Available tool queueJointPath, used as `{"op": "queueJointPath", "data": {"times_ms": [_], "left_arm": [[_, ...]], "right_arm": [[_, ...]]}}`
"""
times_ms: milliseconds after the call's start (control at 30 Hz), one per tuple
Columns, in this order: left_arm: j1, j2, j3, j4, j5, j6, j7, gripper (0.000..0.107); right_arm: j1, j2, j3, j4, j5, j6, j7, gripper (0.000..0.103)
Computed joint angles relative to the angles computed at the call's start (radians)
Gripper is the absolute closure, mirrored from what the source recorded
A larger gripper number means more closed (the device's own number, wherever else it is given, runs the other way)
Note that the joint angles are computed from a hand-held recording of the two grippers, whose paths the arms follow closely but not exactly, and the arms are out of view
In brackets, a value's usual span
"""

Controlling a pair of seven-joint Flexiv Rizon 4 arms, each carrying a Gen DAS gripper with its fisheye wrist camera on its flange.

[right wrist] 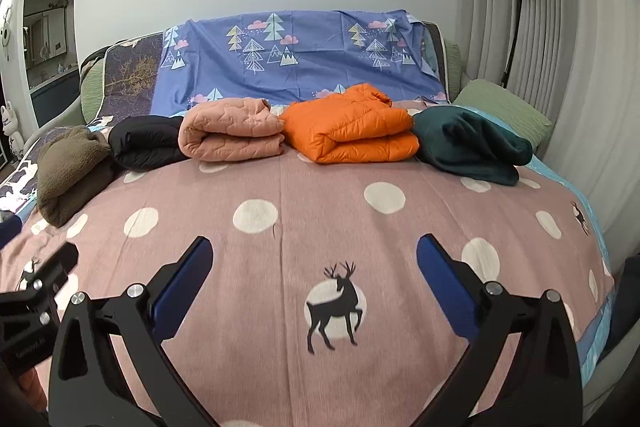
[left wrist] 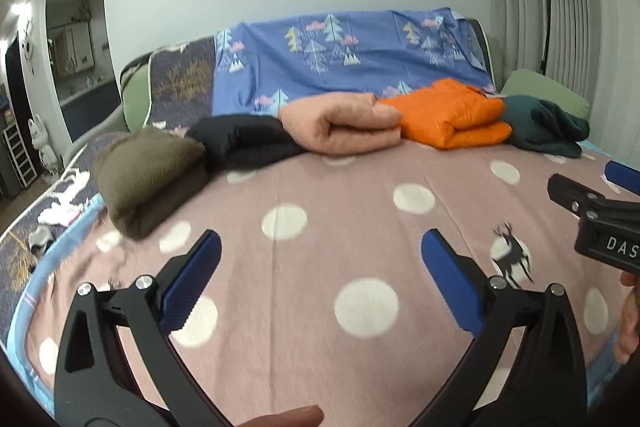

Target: Fold large clothes

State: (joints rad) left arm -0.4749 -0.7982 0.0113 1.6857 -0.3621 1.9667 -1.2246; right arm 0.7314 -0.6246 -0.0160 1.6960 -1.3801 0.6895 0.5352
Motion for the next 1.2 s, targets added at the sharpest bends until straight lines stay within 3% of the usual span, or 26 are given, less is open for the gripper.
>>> {"op": "queueJointPath", "data": {"times_ms": [233, 1200], "left_arm": [[0.052, 0.04, -0.06, 0.087, 0.063, 0.035, -0.028, 0.006], [0.039, 0.049, -0.054, 0.122, 0.059, 0.048, -0.037, 0.006]], "right_arm": [[0.024, 0.014, 0.016, 0.023, 0.0, -0.044, 0.021, 0.001], [0.035, 0.018, 0.029, 0.031, 0.001, -0.085, 0.031, 0.001]]}}
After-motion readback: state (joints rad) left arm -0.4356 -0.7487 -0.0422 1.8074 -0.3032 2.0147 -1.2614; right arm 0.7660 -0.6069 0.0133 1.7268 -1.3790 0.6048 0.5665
